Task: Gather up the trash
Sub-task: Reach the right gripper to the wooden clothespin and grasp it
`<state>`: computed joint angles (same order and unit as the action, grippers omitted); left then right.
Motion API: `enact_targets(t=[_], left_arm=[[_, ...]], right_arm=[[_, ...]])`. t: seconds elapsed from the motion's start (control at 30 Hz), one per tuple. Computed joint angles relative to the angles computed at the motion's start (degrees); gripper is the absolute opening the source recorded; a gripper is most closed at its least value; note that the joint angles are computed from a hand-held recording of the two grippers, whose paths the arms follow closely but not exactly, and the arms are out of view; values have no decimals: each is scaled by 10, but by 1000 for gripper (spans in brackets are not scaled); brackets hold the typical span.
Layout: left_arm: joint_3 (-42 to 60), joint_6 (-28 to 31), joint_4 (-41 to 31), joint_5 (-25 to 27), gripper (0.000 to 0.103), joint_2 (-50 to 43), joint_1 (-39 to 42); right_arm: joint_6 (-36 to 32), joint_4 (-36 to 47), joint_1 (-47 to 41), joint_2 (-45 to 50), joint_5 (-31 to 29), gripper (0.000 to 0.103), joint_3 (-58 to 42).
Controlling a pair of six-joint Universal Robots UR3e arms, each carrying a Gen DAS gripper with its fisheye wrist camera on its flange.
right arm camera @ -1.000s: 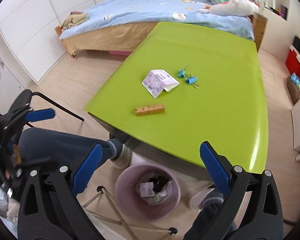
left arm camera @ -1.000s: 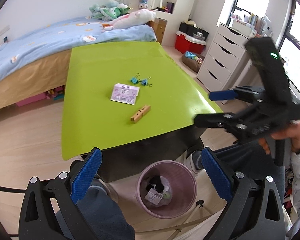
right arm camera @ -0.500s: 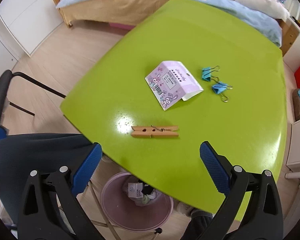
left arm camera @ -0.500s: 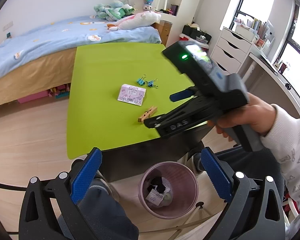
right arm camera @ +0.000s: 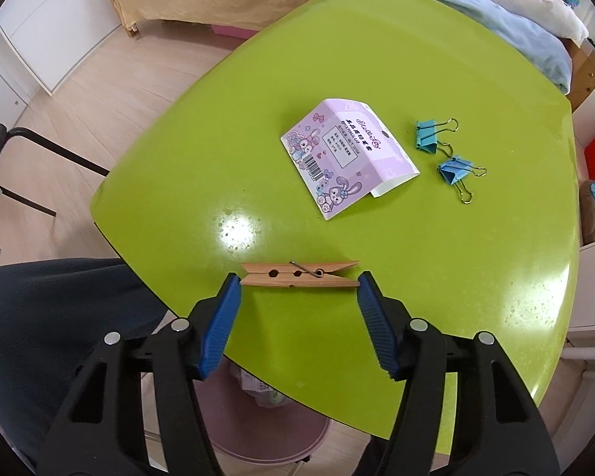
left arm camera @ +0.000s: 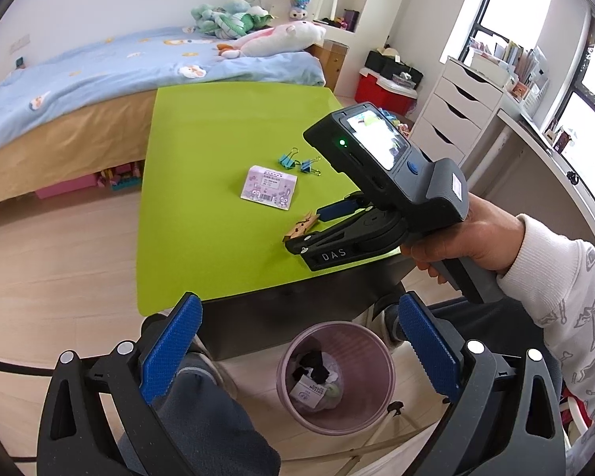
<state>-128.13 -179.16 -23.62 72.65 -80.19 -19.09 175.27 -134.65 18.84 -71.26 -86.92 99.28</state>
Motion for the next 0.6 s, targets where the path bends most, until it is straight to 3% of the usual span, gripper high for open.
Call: enact_targets(t=[0.3, 0.6], left_arm=[[35, 4, -1, 1, 95, -29, -3], [154, 37, -13, 1, 95, -137, -1]], right_arm=[[6, -38, -24, -57, 22, 60, 62], [7, -39, -78, -180, 59, 60, 158]])
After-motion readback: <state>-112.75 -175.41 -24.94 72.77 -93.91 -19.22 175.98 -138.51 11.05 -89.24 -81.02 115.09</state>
